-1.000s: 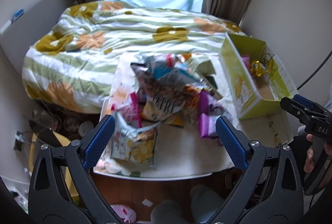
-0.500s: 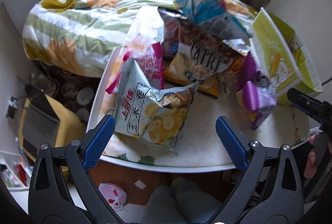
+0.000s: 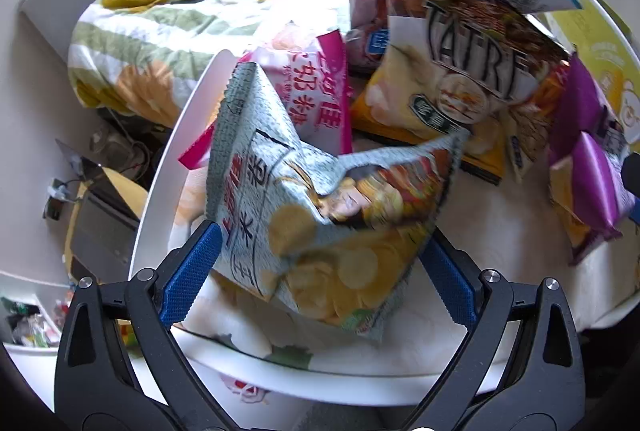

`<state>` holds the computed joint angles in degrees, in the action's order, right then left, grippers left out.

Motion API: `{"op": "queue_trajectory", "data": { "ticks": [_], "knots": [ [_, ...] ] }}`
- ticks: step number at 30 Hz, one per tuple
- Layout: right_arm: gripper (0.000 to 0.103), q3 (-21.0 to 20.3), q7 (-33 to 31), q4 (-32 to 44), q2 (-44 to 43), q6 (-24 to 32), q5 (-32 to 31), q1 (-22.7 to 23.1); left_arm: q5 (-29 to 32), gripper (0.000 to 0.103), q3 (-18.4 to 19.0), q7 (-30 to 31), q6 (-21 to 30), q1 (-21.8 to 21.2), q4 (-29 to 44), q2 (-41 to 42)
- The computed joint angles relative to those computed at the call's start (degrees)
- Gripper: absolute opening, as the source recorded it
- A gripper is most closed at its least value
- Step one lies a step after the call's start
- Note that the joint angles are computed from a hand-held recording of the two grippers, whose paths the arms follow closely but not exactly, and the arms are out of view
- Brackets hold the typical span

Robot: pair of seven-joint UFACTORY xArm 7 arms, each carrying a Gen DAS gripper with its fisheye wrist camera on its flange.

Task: Organize snacks
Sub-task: 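Grasp the grey potato chip bag with the left tool while the right tool grasps the purple bag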

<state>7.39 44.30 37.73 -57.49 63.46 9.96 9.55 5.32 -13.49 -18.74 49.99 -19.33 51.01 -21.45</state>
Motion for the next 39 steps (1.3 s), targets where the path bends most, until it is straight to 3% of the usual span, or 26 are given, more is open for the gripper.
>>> {"op": "queue_trajectory", "data": {
  "ticks": [13,25,33,37,39],
  "knots": [
    [0.103,0.8,1.9,1.1,6.1,-1.2,-1.5,-0.7,0.7,0.068,0.1,1.5,-0.4,0.2,-0.4,-1.0],
    [0.103,2.2,2.3,3.1,9.6,0.2,-5.3,-1.0,-0.6,0.055,-0.1,1.6,0.6,-0.3,-1.4,-4.8],
    [0.103,2.7,2.1,2.5,9.1,0.8,-7.1,-0.5,-3.3,0.053,0.6,2.4,1.5,-0.5,-2.1,-7.7],
    [0.083,3.4,1.7,2.3,7.3,1.2,-8.0,-0.1,-4.5,0.053,0.8,2.8,1.4,-0.5,-2.7,-9.0],
    [0.079,3.7,1.5,2.2,6.3,2.1,-8.1,0.3,-4.9,0.053,0.8,3.0,1.4,-0.6,-2.8,-9.8]
  ]
}}
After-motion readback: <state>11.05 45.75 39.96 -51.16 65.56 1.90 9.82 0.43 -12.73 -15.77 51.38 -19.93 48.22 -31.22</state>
